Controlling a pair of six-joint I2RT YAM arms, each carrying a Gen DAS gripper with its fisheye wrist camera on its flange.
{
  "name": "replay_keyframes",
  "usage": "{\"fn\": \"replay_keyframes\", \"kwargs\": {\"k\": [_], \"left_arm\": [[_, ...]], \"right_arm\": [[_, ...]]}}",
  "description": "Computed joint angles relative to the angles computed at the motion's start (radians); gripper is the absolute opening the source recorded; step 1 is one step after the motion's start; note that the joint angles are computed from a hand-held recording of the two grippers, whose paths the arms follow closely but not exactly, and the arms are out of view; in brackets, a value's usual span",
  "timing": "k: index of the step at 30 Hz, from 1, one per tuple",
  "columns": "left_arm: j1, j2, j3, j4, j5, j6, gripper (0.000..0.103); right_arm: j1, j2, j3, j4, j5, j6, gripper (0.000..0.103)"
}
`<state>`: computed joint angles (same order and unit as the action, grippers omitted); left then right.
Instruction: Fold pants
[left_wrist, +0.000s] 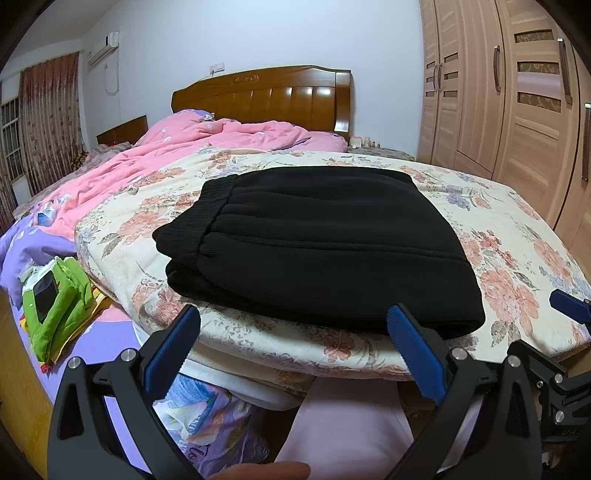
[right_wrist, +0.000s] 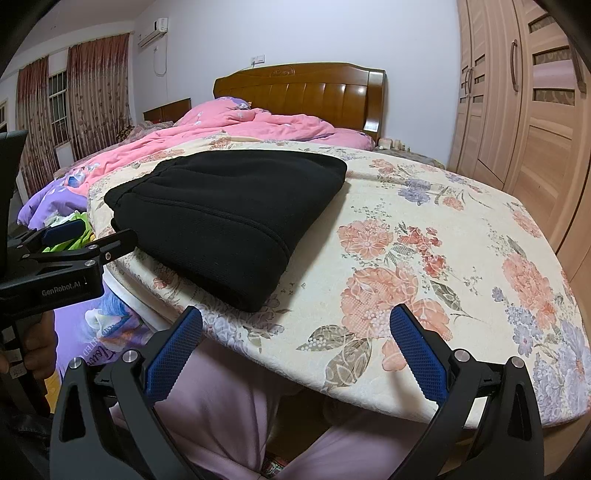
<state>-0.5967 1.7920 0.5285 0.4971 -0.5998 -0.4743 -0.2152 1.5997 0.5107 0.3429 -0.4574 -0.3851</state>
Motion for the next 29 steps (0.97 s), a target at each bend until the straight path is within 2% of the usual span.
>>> {"fn": "replay_keyframes", "kwargs": {"k": [21, 29], "left_arm": [[-0.014, -0.004, 0.007, -0.006, -0.016, -0.014, 0.101], [0.015, 0.0, 0.007, -0.023, 0.02, -0.036, 0.101]], "right_arm": [[0.001, -0.003, -0.001, -0.002, -0.001, 0.0, 0.098], [-0.002, -0.001, 0.001, -0.003, -0.006, -0.002, 0.098]]}}
